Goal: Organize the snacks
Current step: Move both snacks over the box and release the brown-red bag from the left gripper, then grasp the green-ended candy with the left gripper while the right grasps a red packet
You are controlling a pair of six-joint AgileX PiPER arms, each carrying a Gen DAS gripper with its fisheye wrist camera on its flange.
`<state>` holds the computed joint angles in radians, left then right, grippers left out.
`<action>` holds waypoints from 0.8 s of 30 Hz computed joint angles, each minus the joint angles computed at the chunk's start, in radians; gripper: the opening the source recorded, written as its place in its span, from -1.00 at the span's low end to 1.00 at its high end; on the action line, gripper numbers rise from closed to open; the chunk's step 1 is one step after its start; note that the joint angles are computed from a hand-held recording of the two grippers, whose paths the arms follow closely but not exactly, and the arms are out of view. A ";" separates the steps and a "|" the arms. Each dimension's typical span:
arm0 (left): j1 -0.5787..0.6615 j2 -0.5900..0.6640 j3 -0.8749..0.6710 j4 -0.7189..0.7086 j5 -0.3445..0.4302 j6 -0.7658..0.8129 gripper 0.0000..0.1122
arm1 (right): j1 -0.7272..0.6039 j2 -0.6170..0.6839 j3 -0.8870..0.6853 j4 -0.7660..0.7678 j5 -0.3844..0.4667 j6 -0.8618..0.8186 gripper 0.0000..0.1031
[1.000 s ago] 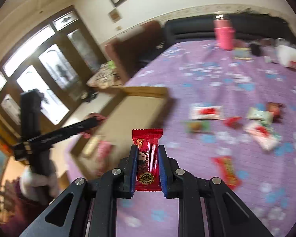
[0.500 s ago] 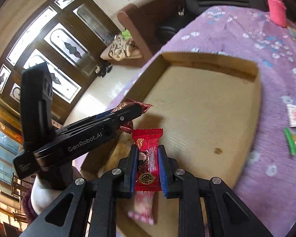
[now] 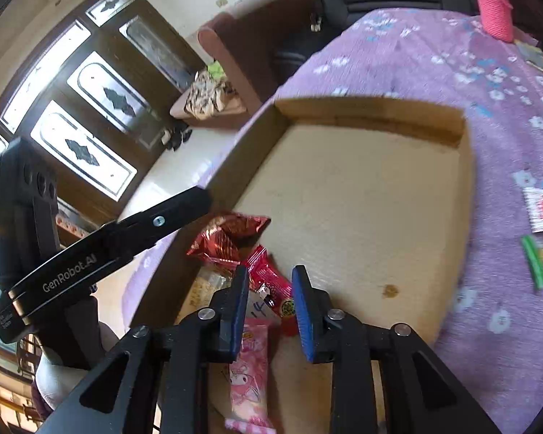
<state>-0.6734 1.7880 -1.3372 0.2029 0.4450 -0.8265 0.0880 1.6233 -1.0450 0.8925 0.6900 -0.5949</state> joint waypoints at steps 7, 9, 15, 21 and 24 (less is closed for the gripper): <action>-0.092 -0.091 0.029 0.127 0.008 -0.155 0.37 | -0.261 -0.224 0.109 0.020 0.137 -0.132 -0.37; -0.118 -0.091 0.010 0.130 0.023 -0.158 0.45 | -0.413 -0.279 0.134 0.012 0.211 -0.193 -0.18; -0.199 -0.001 -0.144 0.038 0.075 -0.075 0.47 | -0.782 -0.252 0.132 -0.044 0.343 -0.362 -0.10; -0.270 0.205 -0.427 -0.077 0.188 0.057 0.47 | -0.864 -0.165 0.178 -0.068 0.309 -0.479 -0.10; -0.293 0.334 -0.614 -0.111 0.283 0.093 0.47 | -0.834 -0.154 0.215 -0.061 0.240 -0.540 -0.11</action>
<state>-0.9660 2.1219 -1.9514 0.0919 0.7280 -0.7338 -0.7460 1.4694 -0.8305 0.8314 0.9305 -1.1345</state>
